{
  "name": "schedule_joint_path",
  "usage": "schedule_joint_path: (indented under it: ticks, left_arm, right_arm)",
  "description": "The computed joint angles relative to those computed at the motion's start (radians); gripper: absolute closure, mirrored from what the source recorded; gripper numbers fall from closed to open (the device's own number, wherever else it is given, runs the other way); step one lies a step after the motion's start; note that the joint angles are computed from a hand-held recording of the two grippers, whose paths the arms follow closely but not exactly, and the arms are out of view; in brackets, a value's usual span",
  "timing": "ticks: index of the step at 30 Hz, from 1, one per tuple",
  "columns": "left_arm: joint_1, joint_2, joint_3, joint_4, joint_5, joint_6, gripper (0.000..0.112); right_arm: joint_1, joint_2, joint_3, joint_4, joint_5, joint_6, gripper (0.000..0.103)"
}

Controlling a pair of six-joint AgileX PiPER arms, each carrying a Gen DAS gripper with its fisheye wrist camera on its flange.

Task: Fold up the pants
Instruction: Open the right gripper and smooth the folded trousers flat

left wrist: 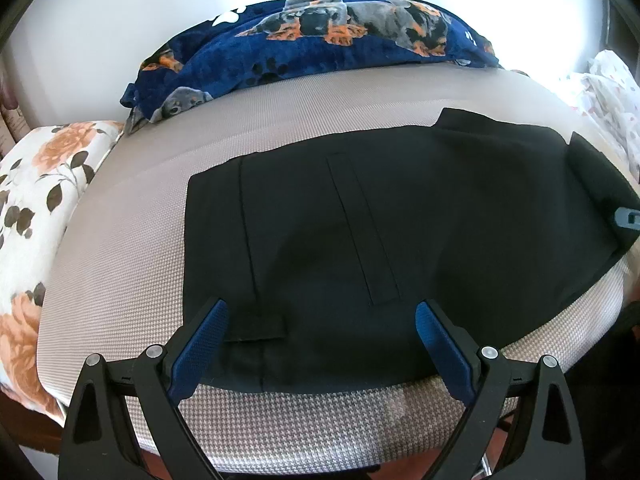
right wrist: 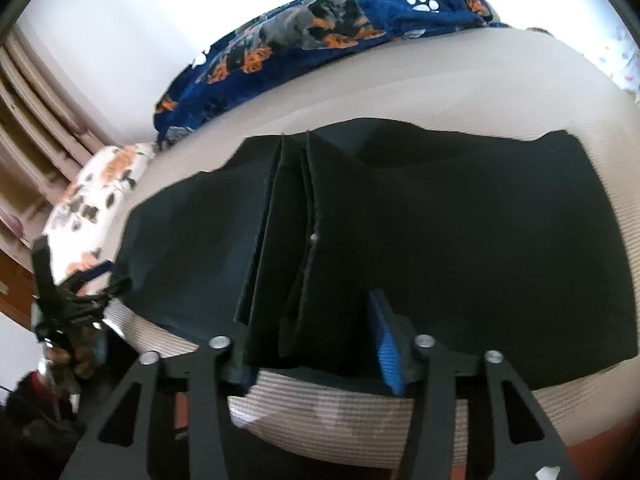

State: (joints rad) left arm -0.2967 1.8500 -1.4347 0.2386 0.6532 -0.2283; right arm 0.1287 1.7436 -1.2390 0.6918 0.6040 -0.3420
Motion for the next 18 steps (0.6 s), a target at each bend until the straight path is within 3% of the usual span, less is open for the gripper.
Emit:
schedule_joint_path:
  ticks: [2, 8, 13, 16, 18]
  left_arm:
    - [-0.001, 0.0, 0.001, 0.001, -0.001, -0.003, 0.018]
    - [-0.003, 0.001, 0.002, 0.006, 0.001, -0.009, 0.018]
    - [-0.004, -0.002, 0.009, 0.006, -0.008, -0.01, 0.018]
    - [-0.005, -0.015, 0.022, 0.016, -0.025, -0.021, 0.018]
    - [0.002, -0.027, 0.023, 0.007, -0.03, -0.017, 0.018]
  right_arm:
    - [-0.028, 0.003, 0.011, 0.126, 0.029, -0.09, 0.043]
    - [-0.138, 0.025, 0.079, 0.557, 0.168, -0.387, 0.043]
    - [-0.153, -0.008, 0.117, 0.627, 0.149, -0.449, 0.045]
    - [-0.145, -0.007, 0.108, 0.601, 0.143, -0.433, 0.056]
    - [-0.125, 0.006, 0.082, 0.538, 0.133, -0.389, 0.058]
